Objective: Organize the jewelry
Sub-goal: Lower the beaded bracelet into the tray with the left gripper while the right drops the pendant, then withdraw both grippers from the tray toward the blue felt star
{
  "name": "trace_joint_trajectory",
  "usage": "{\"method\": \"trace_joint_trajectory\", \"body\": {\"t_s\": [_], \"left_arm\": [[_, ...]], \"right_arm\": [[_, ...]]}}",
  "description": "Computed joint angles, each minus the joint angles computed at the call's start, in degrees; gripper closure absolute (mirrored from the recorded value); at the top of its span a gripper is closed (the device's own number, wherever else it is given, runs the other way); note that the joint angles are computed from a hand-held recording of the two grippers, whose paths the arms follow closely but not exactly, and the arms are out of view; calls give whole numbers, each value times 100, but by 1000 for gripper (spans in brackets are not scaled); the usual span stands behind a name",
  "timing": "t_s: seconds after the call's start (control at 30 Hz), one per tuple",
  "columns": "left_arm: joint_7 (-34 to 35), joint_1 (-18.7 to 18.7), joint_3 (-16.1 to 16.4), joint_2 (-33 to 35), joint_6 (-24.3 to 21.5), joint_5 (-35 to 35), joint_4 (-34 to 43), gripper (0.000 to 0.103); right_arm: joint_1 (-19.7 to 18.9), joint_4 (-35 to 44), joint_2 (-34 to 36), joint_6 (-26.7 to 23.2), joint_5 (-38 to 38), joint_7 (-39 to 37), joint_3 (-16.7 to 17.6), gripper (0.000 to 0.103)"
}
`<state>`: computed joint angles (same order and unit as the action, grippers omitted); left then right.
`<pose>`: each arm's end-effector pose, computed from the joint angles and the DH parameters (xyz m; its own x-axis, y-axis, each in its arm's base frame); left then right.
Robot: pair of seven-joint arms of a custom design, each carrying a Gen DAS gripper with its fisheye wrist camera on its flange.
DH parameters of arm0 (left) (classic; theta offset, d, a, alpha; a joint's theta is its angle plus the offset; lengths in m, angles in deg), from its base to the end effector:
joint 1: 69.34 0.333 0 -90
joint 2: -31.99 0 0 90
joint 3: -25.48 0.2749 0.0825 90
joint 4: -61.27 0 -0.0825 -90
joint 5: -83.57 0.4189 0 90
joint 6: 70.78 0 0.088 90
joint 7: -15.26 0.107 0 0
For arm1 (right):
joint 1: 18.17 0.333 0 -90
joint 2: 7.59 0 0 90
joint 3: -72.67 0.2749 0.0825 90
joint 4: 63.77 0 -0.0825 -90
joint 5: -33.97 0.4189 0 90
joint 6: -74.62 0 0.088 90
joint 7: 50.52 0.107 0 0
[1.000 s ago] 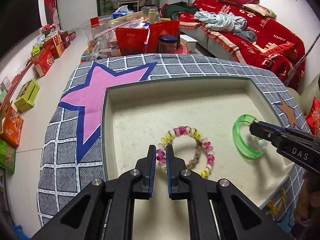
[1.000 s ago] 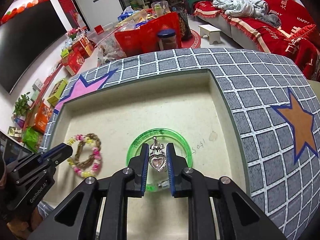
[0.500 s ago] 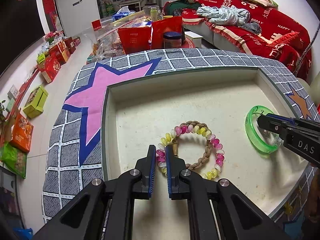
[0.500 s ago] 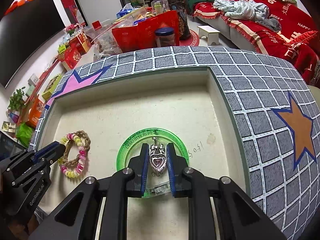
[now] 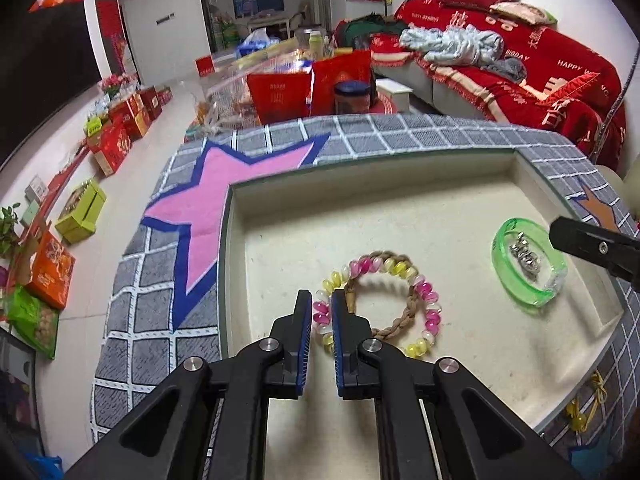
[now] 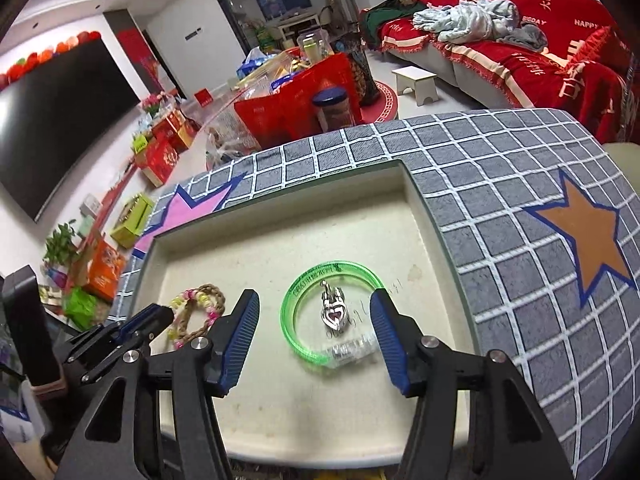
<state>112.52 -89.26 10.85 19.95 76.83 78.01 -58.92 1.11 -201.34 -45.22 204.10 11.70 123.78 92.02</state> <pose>0.4780 -0.3363 0.5361 -0.6167 -0.7862 -0.0406 -0.5949 0.4992 -0.6300 0.3584 0.2906 0.5471 -0.4780 -0.8226 -0.3081 -0.5872 0.5601 -0.5843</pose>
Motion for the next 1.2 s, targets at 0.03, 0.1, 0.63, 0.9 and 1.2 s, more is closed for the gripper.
{"method": "trace_joint_trajectory", "body": {"t_s": [0.03, 0.1, 0.63, 0.9, 1.2], "left_arm": [[54, -24, 20, -22, 19, -76, -11, 76], [68, -39, 32, -45, -1, -150, -5, 76], [266, -124, 126, -646, -8, -591, -414, 0], [347, -240, 213, -1217, 280, -601, -954, 0], [744, -589, 620, -2070, -282, -1126, -1523, 0]], "right_arm": [[15, -25, -54, -29, 6, 18, 10, 42], [50, -59, -175, -114, 6, 34, 48, 42], [385, -383, -911, -566, 343, 296, 278, 35], [620, -584, -1285, -882, 522, 538, 398, 30], [980, -619, -1516, -1336, 769, 753, 558, 27]]}}
